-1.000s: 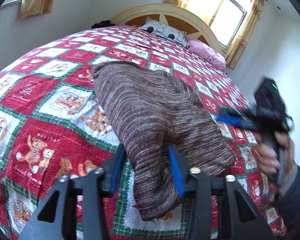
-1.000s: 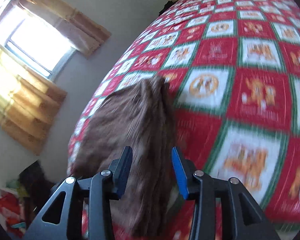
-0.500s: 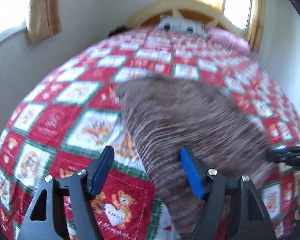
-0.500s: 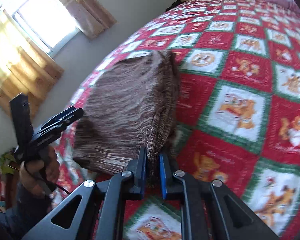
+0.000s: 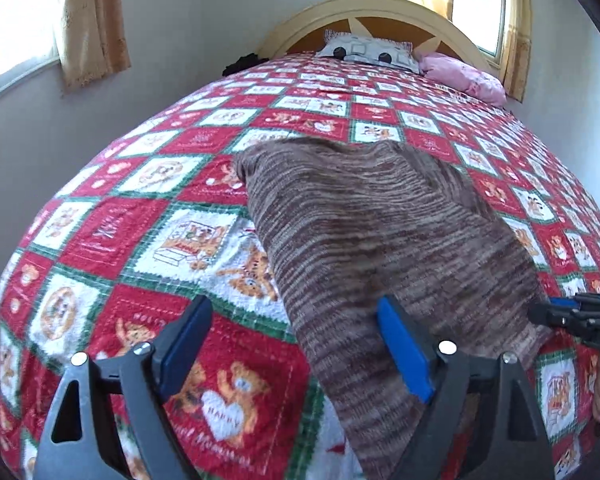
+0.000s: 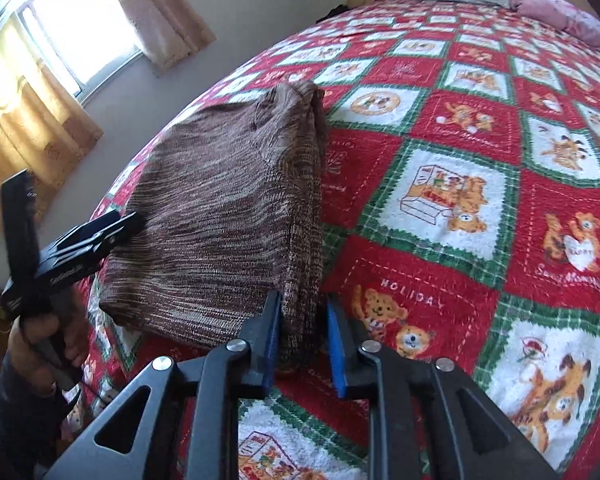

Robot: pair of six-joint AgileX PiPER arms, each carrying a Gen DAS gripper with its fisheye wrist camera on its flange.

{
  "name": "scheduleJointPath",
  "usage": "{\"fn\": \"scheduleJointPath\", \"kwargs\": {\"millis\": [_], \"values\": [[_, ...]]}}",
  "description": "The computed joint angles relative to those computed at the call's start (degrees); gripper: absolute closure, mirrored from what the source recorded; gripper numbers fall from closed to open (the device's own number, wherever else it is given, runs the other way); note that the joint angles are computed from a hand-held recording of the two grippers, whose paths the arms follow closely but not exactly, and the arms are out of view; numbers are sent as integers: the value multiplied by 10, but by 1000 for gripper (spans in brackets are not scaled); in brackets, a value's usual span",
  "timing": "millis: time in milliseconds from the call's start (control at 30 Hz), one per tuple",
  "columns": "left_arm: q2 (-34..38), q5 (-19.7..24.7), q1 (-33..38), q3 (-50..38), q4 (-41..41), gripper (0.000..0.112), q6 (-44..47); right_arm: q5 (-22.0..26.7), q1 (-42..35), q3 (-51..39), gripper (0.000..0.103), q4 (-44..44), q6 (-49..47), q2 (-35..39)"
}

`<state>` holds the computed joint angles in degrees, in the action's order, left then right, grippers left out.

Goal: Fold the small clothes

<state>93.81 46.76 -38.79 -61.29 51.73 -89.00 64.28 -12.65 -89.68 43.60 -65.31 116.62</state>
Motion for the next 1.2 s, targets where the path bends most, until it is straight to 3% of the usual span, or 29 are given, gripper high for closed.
{"fn": "scheduleJointPath", "kwargs": {"millis": [133, 267, 400, 533, 733, 1200], "values": [[-28, 33, -40, 11, 17, 25, -20, -23, -6, 36, 67, 2, 11, -36], [-56, 70, -82, 6, 27, 23, -34, -56, -31, 110, 66, 60, -35, -107], [-82, 126, -144, -2, 72, 14, -67, -44, -86, 201, 46, 156, -157, -230], [-94, 158, -181, -22, 93, 14, -71, -29, -110, 253, 45, 195, -217, -308], [-107, 194, -224, -35, 119, 14, -85, -2, -143, 283, 45, 221, -253, -367], [-102, 227, -255, -51, 134, 13, -92, 48, -216, 289, 45, 257, -265, -384]]}}
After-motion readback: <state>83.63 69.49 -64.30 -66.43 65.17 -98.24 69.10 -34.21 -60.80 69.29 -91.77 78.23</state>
